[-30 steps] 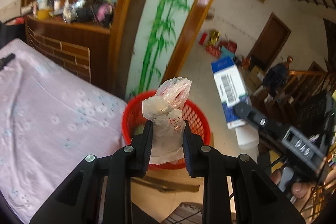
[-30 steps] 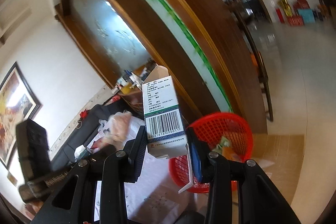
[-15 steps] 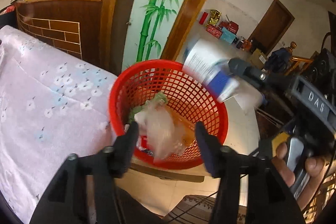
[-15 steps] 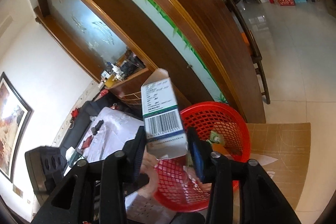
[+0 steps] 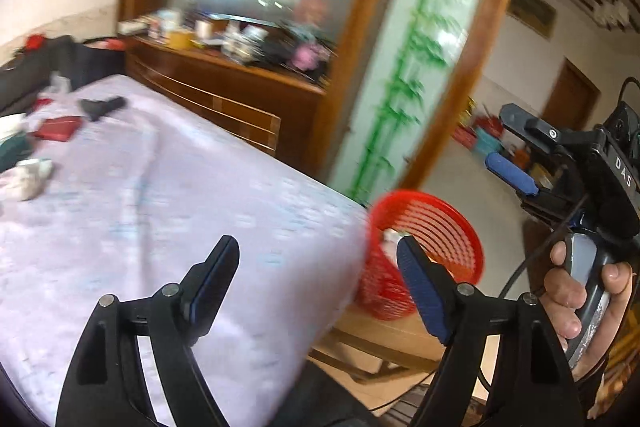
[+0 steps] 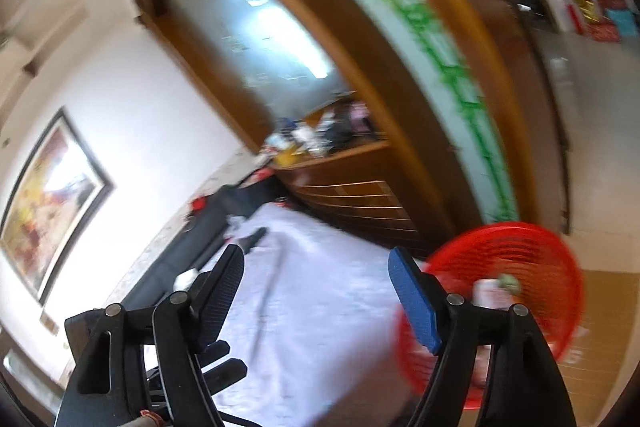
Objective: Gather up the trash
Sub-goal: 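Move both open tools back over the table toward the remaining items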
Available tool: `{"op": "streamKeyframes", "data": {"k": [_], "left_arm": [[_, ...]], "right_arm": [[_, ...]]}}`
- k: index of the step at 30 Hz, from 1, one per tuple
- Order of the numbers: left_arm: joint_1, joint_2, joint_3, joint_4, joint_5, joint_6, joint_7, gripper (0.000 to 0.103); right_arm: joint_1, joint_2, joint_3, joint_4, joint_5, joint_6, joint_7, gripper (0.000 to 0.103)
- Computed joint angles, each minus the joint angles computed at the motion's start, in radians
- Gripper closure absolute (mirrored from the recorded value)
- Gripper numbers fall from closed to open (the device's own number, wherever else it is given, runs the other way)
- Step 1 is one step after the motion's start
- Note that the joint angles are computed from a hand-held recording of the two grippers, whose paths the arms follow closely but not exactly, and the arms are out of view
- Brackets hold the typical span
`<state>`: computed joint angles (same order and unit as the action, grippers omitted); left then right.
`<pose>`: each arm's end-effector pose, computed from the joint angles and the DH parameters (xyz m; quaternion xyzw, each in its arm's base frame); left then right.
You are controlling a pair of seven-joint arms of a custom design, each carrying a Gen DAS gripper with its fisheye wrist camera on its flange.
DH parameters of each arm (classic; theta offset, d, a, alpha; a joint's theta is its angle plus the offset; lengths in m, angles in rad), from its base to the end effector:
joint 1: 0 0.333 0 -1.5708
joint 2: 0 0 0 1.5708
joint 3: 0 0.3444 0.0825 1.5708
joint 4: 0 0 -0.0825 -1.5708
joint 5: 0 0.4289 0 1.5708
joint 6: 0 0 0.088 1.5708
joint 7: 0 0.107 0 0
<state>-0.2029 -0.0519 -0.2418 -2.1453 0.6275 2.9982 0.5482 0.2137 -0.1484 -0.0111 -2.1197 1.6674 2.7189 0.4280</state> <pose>0.5310 -0.3022 0.5284 -0.6287 0.6340 -0.4037 0.1995 0.5750 0.0809 0.5391 -0.5631 0.5849 -0.0686 0.5797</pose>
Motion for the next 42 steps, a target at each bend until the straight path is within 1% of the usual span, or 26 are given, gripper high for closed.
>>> {"op": "streamKeyframes", "data": {"k": [2, 5, 9, 10, 11, 14, 16, 20, 24, 28, 31, 32, 36, 39, 42], "left_arm": [[0.027, -0.073, 0.005, -0.059, 0.036, 0.008, -0.058, 0.023], [0.085, -0.185, -0.010, -0.144, 0.064, 0.013, -0.112, 0.023], [0.163, -0.316, -0.038, -0.236, 0.068, -0.003, -0.130, 0.023], [0.167, -0.348, -0.028, -0.260, 0.054, -0.010, -0.116, 0.023], [0.183, -0.357, -0.037, -0.266, 0.049, -0.010, -0.115, 0.023], [0.221, -0.428, -0.035, -0.313, 0.026, -0.032, -0.100, 0.023], [0.246, -0.468, -0.024, -0.341, 0.009, -0.036, -0.092, 0.023], [0.289, -0.524, -0.007, -0.380, -0.028, -0.055, -0.070, 0.023], [0.331, -0.569, 0.016, -0.404, -0.041, -0.101, -0.022, 0.023], [0.384, -0.586, 0.031, -0.406, -0.028, -0.153, 0.028, 0.023], [0.416, -0.563, 0.059, -0.397, -0.019, -0.166, 0.069, 0.023], [0.420, -0.554, 0.081, -0.399, -0.025, -0.164, 0.087, 0.023], [0.440, -0.494, 0.149, -0.392, -0.062, -0.125, 0.156, 0.023], [0.454, -0.426, 0.196, -0.375, -0.099, -0.092, 0.219, 0.023], [0.445, -0.344, 0.251, -0.341, -0.162, -0.071, 0.308, 0.023]], "right_arm": [[0.021, -0.005, 0.019, 0.013, 0.006, -0.012, -0.023, 0.021], [0.061, -0.004, 0.049, 0.032, 0.010, -0.018, -0.053, 0.019], [0.110, 0.027, 0.078, 0.071, -0.014, -0.034, -0.057, 0.018], [0.124, 0.041, 0.088, 0.088, -0.023, -0.039, -0.054, 0.018], [0.133, 0.054, 0.094, 0.101, -0.032, -0.044, -0.046, 0.018], [0.156, 0.100, 0.109, 0.147, -0.055, -0.067, -0.021, 0.018], [0.169, 0.131, 0.124, 0.179, -0.089, -0.062, 0.008, 0.017], [0.182, 0.199, 0.146, 0.251, -0.133, -0.078, 0.042, 0.017], [0.186, 0.271, 0.169, 0.320, -0.193, -0.090, 0.114, 0.017], [0.185, 0.357, 0.196, 0.406, -0.282, -0.112, 0.196, 0.017], [0.190, 0.445, 0.222, 0.496, -0.367, -0.127, 0.275, 0.017], [0.188, 0.464, 0.231, 0.516, -0.388, -0.133, 0.297, 0.017], [0.199, 0.603, 0.263, 0.667, -0.515, -0.166, 0.422, 0.017], [0.222, 0.712, 0.274, 0.798, -0.625, -0.190, 0.531, 0.017], [0.259, 0.840, 0.275, 0.968, -0.737, -0.228, 0.656, 0.017]]}}
